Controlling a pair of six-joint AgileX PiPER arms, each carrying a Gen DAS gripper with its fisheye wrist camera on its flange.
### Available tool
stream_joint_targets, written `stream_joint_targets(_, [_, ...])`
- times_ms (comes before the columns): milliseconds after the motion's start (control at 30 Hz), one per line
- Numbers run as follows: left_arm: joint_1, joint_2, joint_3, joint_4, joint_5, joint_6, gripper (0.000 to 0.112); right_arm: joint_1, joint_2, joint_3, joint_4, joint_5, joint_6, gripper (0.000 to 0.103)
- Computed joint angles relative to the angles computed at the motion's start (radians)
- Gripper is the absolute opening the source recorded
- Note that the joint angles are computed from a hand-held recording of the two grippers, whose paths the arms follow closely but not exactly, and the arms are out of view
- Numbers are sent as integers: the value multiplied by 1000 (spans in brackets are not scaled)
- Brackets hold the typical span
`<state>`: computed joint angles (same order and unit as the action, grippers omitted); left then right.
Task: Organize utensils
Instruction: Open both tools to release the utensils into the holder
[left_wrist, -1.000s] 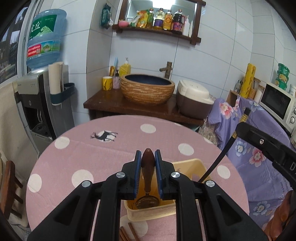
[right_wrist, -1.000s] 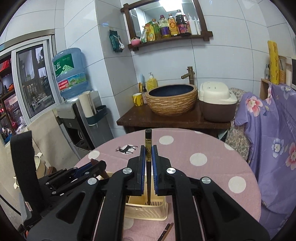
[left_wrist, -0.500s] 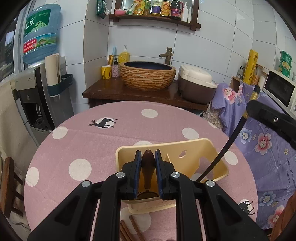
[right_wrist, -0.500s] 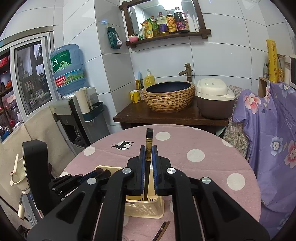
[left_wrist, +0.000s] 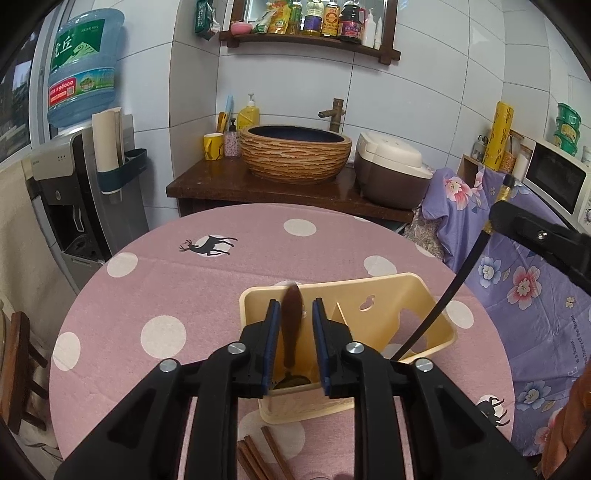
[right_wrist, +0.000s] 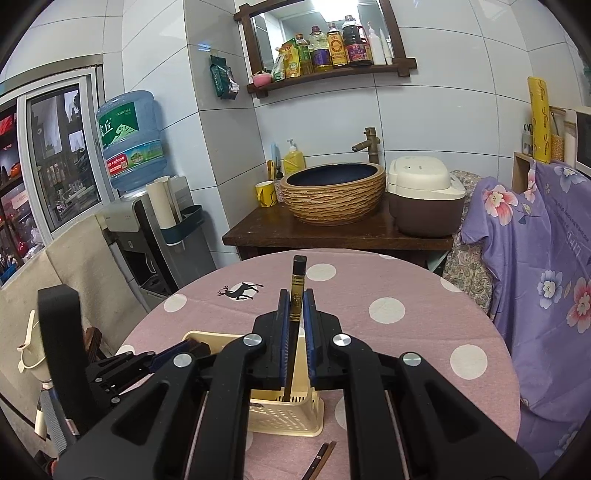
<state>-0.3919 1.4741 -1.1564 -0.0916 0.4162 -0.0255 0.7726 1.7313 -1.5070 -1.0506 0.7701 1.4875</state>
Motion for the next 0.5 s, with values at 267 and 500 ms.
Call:
stream_joint_targets(267, [28, -171, 162, 2, -85, -21, 77, 61, -47, 102, -159, 44, 185, 60])
stream_joint_targets(500, [107, -295, 335, -108, -95, 90, 87, 172, -95, 244, -219, 129, 316, 68])
